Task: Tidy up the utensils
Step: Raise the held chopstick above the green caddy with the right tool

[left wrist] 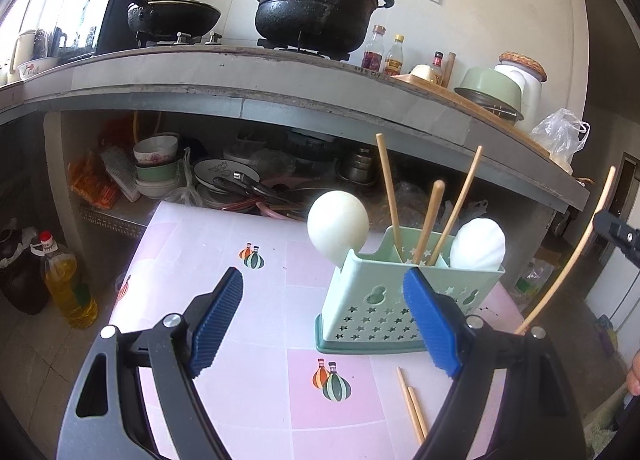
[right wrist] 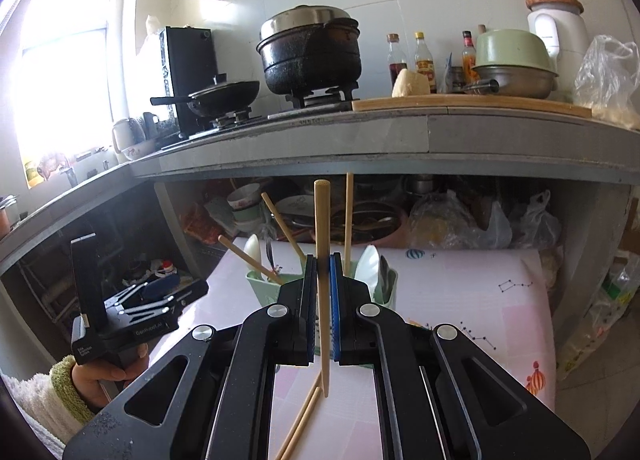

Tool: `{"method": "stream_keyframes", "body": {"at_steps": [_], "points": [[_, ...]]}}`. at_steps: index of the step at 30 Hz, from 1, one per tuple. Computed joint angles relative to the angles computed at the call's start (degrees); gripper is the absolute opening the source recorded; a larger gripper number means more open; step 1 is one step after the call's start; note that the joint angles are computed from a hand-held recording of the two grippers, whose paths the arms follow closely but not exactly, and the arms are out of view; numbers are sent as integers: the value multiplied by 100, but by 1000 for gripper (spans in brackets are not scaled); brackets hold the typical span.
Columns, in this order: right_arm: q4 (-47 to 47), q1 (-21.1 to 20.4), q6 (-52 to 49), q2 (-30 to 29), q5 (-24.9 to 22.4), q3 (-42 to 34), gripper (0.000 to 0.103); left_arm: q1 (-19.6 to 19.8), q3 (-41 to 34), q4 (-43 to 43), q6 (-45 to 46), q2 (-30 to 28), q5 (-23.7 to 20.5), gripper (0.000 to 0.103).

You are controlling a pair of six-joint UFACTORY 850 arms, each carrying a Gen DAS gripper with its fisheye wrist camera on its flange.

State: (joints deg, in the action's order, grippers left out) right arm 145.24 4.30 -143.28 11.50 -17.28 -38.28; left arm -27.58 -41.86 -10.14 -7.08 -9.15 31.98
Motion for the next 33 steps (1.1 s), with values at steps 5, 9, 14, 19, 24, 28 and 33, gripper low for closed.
{"method": "stream_keyframes", "body": {"at_steps": [5,9,14,19,24,28,33], "points": [[-610,-85,475,-62,-283,-207,5,-32,76,-118,98,10,-26,80],[-930,-151,752,-160,-532,-442,5,-30,131,-192,122,38,-35,80],[-771,-135,499,-285,-723,-706,5,-28,162,-302,172,64,-37,80],[-460,-105,138,-425,-911,-968,5,-29,177,-381,230,76,-38,80],[-110,-103,-73,-687,-1030,-1311,5,-38,173,-439,283,77,-41,80],[279,-81,-302,-961,-1039,-1571,5,-43,198,-512,337,97,-27,80],[259,-71,-82,-1273,-942,-1810,5,-56,281,-686,475,202,21,80]]}}
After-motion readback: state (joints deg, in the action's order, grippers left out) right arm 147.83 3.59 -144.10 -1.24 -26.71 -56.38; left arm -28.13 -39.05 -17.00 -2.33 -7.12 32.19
